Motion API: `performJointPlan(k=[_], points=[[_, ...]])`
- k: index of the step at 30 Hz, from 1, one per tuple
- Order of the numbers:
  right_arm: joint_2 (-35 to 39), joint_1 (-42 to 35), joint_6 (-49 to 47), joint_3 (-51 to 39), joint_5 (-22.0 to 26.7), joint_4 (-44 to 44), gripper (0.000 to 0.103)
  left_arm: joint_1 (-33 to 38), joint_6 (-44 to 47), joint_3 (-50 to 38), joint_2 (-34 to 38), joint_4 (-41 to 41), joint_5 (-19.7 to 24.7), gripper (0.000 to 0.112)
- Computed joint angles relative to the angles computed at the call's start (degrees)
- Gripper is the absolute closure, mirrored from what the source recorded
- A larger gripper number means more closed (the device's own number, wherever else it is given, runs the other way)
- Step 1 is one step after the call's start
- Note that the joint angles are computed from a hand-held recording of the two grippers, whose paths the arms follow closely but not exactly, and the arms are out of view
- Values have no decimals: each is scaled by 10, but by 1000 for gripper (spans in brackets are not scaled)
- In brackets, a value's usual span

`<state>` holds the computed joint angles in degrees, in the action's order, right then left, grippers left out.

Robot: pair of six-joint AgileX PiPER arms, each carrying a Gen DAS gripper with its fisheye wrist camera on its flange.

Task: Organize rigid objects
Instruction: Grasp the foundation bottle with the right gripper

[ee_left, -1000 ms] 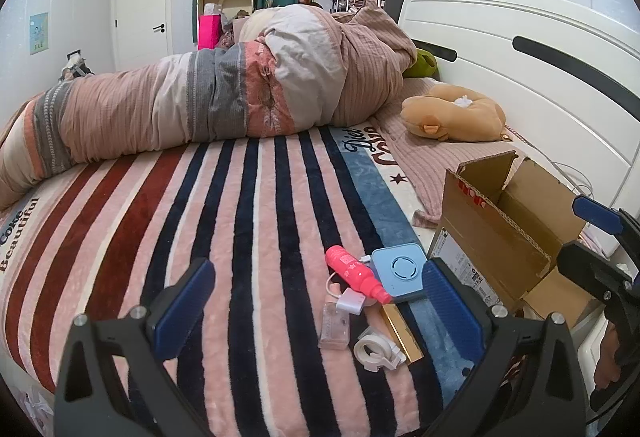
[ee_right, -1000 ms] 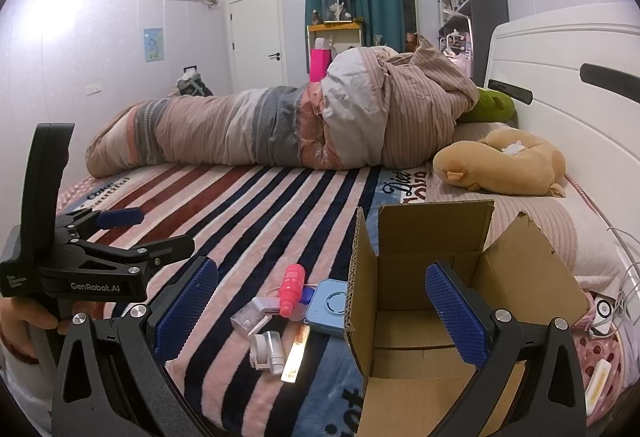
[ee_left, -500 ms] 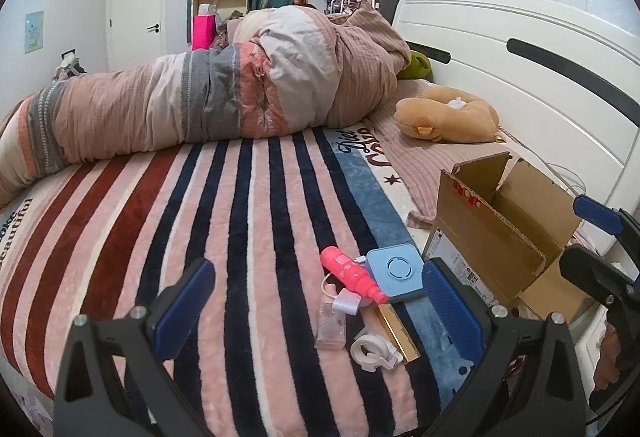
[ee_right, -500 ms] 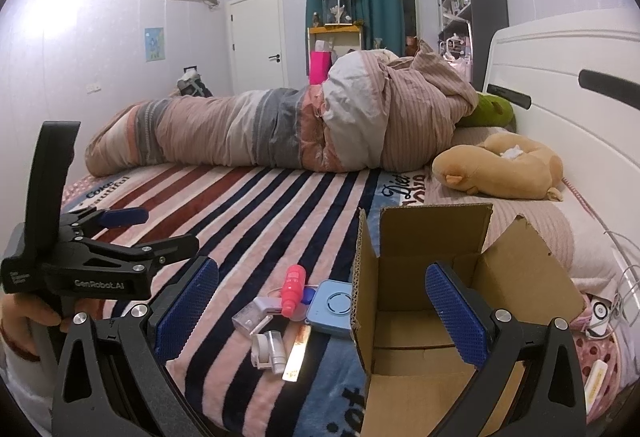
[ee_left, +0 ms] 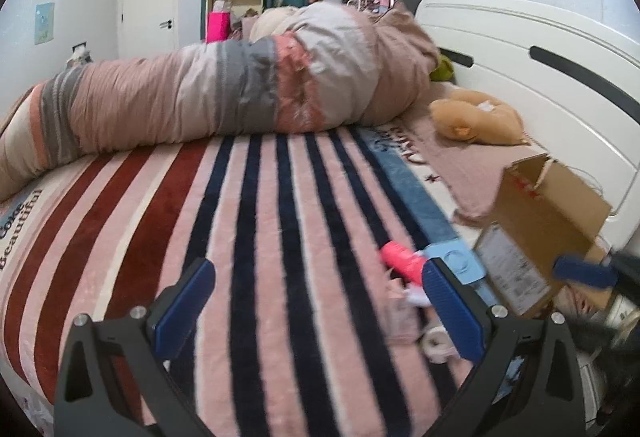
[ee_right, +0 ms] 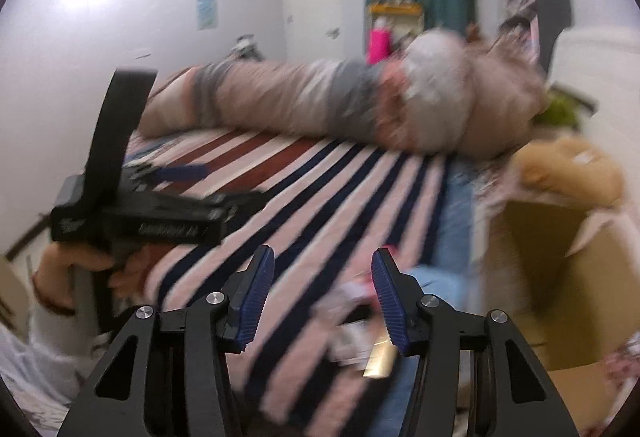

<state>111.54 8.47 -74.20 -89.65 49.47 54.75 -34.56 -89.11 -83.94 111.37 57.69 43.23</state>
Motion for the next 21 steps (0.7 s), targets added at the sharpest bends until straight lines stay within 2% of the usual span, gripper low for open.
performJointPlan(k=[7, 12, 14, 17, 18, 21], points=[[144, 50, 131, -93, -40, -112, 56, 44, -69, 98, -17, 34, -94, 10], [261, 67, 249, -263, 39, -194, 56, 55, -108, 121, -17, 54, -121, 10], [289, 83, 326, -304, 31, -246, 56, 60, -120, 130, -18, 63, -127, 10], [337, 93, 403, -391, 60, -266, 54, 63, -137, 139, -22, 72, -130, 10], [336, 100, 410, -389, 51, -277, 54, 64, -146, 144, -25, 78, -133, 10], [316, 120, 393, -342, 9, -304, 65, 67, -158, 157, -32, 87, -138, 10]])
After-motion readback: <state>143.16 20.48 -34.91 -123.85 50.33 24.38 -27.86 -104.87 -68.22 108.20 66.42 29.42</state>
